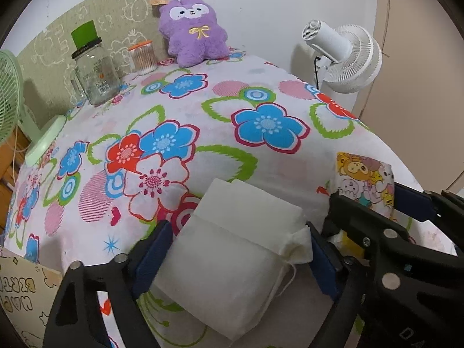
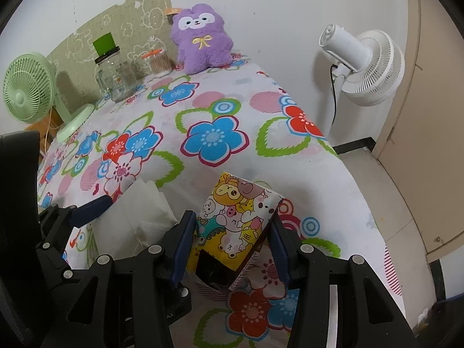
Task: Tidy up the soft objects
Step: 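Grasp the white pad with the left tool and lift it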
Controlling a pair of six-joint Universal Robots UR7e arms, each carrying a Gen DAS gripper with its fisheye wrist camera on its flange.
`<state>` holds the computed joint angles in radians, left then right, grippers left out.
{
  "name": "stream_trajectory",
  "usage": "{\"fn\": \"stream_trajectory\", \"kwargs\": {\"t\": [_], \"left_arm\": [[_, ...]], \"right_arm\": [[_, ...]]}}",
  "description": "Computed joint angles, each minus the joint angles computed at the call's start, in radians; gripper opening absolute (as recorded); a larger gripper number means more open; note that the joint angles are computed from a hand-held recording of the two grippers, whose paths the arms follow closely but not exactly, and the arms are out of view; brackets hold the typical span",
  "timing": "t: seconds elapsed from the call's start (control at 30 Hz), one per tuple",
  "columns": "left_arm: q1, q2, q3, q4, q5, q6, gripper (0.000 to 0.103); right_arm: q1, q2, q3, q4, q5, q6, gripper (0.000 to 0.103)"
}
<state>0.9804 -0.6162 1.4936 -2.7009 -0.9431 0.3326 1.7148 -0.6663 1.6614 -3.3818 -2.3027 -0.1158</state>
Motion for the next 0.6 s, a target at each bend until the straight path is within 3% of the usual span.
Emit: {"fn": "stream_trajectory", "kwargs": {"t": [0.17,0.23,0.33,0.6], "left_arm": [[-0.002,-0.020,0.004,0.061,-0.026,-0.045,0.067],[-0.008,-0.031,0.015,0.077,-0.029,-0.046,0.047],[-0.014,-0.039,0.034,0.065,-0.024,-0.032,0.034],[-0.018,-0.078,0.079,0.062,-0.035,-0.057,0.024]], "right_arm": [[0.001,-0.004,0.003,0.004,0.008,0.008,0.051],[0.002,-0.004,0.003,0.003,0.007,0.009,0.052],[0.007,-0.001,0.004,0.004,0.003,0.006,0.052],[0.021,0.001,0.021,-0.003,0.004,0.008,0.052]]}}
